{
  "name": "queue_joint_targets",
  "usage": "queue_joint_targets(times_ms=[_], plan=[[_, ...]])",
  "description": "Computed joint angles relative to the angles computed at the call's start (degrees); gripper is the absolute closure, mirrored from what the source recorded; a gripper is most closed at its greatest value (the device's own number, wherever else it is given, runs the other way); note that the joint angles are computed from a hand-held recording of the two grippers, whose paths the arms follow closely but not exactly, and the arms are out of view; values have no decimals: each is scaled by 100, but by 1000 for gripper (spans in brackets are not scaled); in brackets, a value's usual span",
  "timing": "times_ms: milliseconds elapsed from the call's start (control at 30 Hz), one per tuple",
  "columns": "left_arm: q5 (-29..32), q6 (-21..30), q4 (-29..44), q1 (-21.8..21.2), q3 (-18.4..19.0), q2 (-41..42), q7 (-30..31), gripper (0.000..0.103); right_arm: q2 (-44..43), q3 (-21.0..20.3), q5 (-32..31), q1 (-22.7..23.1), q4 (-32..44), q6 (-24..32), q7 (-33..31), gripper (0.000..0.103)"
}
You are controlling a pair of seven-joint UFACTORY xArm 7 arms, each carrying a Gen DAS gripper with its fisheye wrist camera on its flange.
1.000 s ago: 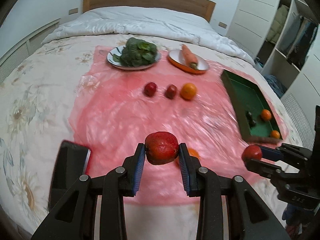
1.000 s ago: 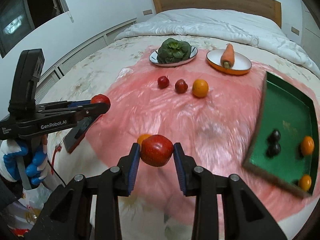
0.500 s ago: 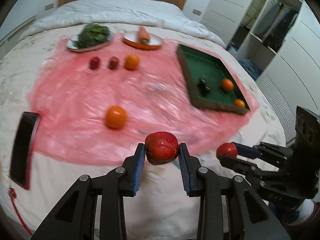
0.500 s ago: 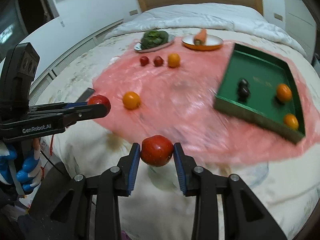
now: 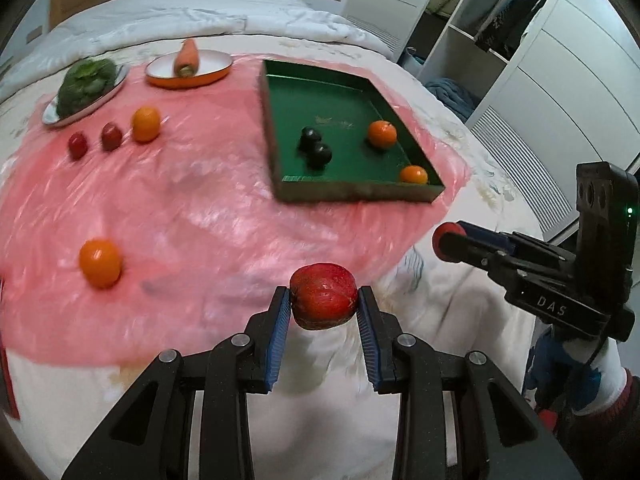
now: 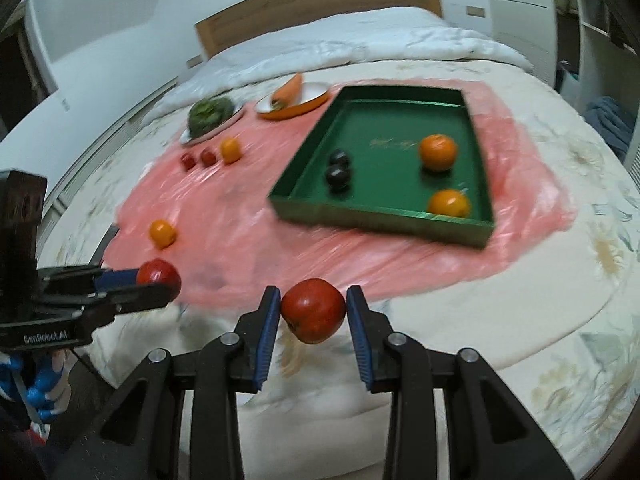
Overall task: Organize fruits
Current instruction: 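Carry both held apples over the green tray, then release the apple from the right tool into the tray while the left tool lowers its apple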
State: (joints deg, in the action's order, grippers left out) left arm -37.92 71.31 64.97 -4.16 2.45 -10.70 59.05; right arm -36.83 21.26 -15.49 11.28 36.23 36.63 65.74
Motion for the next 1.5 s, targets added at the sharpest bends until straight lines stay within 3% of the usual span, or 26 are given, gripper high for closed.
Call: queue_joint_targets(times_ms=[300,533,767,900,1133,1500], plan=[[26,-703,1252,-413,-588,1106,-584,74,300,-446,-283,-543,23,-679,-491,58],[474,-1232,2340,-704,-1025,2189,-1243,74,904,-763,-371,-982,145,-1369,-959,57],[1131,-1596,3168,-964,-1273,3073,-1816,74,1099,-929,-233,-1110,-41,-1795,-1272,57],[1393,-1692,3430,-1029,-1339,3359,-2075,74,653,-1048,154,-817,-478,-2124,-1541,57],[1756,-1709,3597,-1132,-1393,3620,-2360,74,73,-1076,1024,2,-1020,-1725,-2073,57],[1846,-1745,3484,-1090,-1437,3518,-2390,73,473,-852,1092,117,-750,-1341,-2420,57]])
